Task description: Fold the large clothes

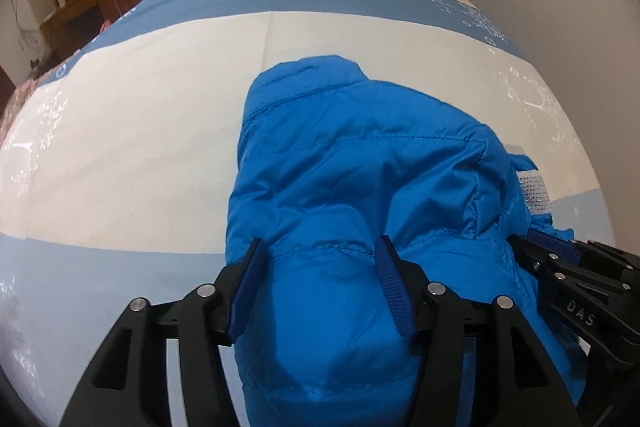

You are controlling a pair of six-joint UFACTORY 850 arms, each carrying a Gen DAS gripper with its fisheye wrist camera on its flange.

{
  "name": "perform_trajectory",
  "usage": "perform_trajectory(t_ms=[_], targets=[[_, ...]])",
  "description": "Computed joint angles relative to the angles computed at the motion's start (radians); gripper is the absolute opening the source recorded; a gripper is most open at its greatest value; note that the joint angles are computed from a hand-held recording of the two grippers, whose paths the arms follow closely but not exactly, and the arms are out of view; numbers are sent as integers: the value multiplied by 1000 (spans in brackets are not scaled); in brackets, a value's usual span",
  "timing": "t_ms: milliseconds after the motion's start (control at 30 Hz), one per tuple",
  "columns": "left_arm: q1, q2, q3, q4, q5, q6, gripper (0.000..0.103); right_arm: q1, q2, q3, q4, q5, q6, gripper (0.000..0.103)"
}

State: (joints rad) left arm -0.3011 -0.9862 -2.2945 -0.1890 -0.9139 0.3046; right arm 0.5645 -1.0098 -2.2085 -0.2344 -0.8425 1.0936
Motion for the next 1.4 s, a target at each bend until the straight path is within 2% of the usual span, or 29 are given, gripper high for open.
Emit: perform_trajectory(t_ms=[33,100,200,267,333,433,467,533,667,867,933,1033,1133,1200,1400], targets=[[7,15,26,-6,10,11,57,2,-10,-13,-8,2,8,24],[15,-7,-10,-26,-20,12,57,5,1,13,-29,18,24,24],[29,-59,-117,-57,-113,18,57,1,41,63,-14,56,35,24],[45,-85,-187,-80,-180,6,57,2,104,146,-7,124,70,29],[61,-65,-175,-98,-190,17,57,7,181,243,-24,188,116,44],[87,-3,-93,-109,-178,52,62,24,238,298,-81,171,174,58],[98,16,-66,-114,-182,65,66,29,254,315,-86,168,179,62],[111,39,-28,-126,-188,83,67,33,288,364,-56,188,162,72],[134,88,62,-142,-205,102,72,32,324,441,48,233,119,75],[130,134,148,-147,-192,98,75,36,311,447,103,223,81,75],[123,136,153,-159,-198,109,76,38,299,426,107,202,57,75],[111,127,146,-165,-193,117,78,36,301,425,137,216,19,76],[110,98,117,-184,-207,118,84,26,291,424,180,207,-15,82],[111,74,94,-198,-224,117,90,11,293,448,268,242,-74,82],[110,18,37,-260,-298,148,91,-4,242,435,385,246,-169,84]])
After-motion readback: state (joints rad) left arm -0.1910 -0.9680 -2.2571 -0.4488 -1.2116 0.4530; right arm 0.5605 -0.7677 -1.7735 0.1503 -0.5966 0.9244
